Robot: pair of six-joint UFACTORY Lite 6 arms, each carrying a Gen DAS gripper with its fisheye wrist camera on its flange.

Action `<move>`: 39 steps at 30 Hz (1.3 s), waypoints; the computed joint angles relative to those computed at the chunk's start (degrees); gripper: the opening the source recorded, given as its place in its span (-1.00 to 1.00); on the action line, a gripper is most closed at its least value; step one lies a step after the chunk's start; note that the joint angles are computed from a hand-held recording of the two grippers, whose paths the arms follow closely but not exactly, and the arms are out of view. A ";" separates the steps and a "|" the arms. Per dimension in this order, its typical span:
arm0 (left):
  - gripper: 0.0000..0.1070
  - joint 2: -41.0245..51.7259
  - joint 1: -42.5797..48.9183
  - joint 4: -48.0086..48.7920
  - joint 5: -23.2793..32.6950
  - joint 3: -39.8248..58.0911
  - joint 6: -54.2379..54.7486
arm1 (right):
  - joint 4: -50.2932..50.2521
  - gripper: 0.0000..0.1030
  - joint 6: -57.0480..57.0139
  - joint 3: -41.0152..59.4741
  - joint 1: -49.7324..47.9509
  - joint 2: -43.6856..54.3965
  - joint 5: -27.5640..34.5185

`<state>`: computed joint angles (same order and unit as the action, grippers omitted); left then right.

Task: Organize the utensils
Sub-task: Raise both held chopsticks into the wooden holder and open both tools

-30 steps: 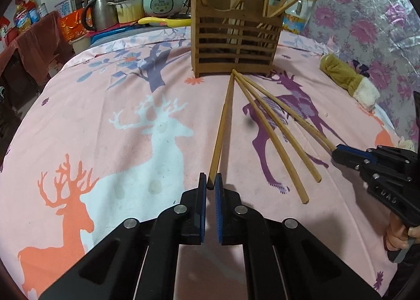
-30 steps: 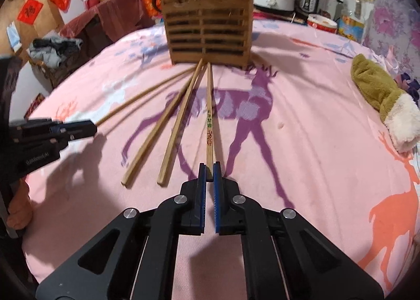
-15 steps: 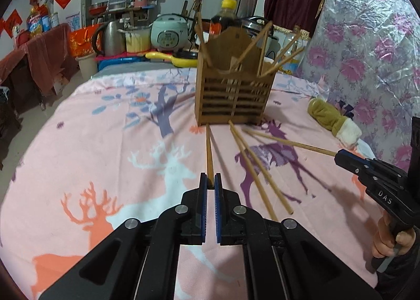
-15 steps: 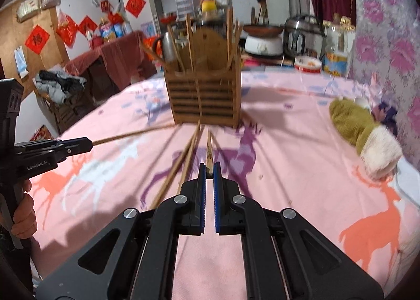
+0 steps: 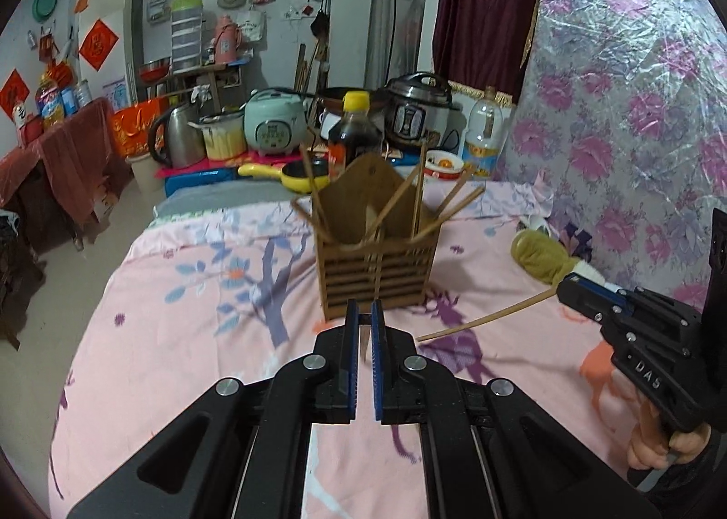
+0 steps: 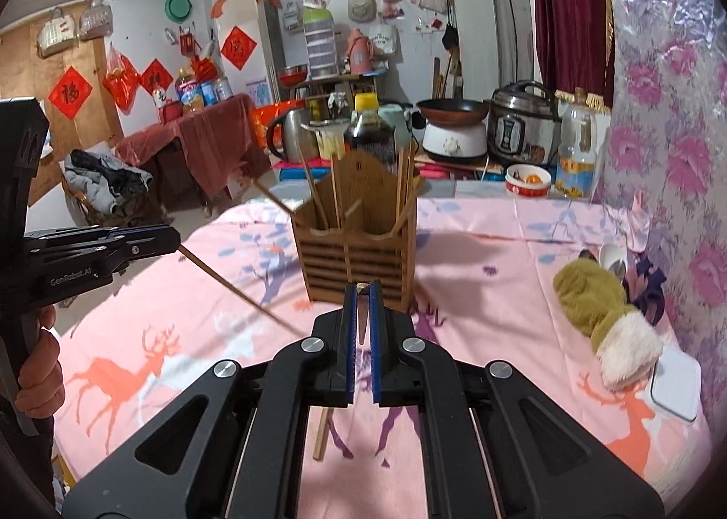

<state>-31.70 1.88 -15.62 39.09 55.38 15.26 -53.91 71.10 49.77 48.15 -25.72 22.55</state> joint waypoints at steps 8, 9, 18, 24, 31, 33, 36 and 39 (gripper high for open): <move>-0.90 10.22 -0.04 1.27 3.31 16.63 -3.28 | 11.98 -0.88 -13.63 8.26 -4.16 2.69 -1.42; -0.90 11.46 -0.22 2.15 3.75 19.39 -4.24 | 13.88 -0.88 -15.92 10.13 -4.76 3.19 -1.12; -0.90 28.82 -3.19 10.67 4.89 48.63 -14.77 | 24.47 -0.88 -28.97 30.58 -9.70 13.59 1.95; -0.90 32.62 -3.09 12.11 -10.26 41.92 -18.82 | 23.44 -0.88 -27.25 37.30 -10.84 23.81 1.16; -0.60 35.22 -2.96 14.95 -19.18 28.01 -21.43 | 30.02 -0.86 -34.02 39.41 -12.48 34.02 -0.68; 0.50 31.23 -2.23 14.02 -19.86 23.68 -21.37 | 30.17 -0.77 -34.09 37.13 -12.63 31.24 -2.05; 0.66 22.51 -1.69 23.69 -22.96 15.57 -30.32 | 23.67 -0.71 -27.87 32.35 -11.19 23.69 -3.12; 0.81 16.01 -0.66 23.72 -20.88 11.05 -30.49 | 12.68 -0.51 -16.74 25.60 -7.99 16.39 -2.55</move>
<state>-15.69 1.22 8.10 18.21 66.44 -15.23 -41.23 54.36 75.37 40.16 -9.33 20.00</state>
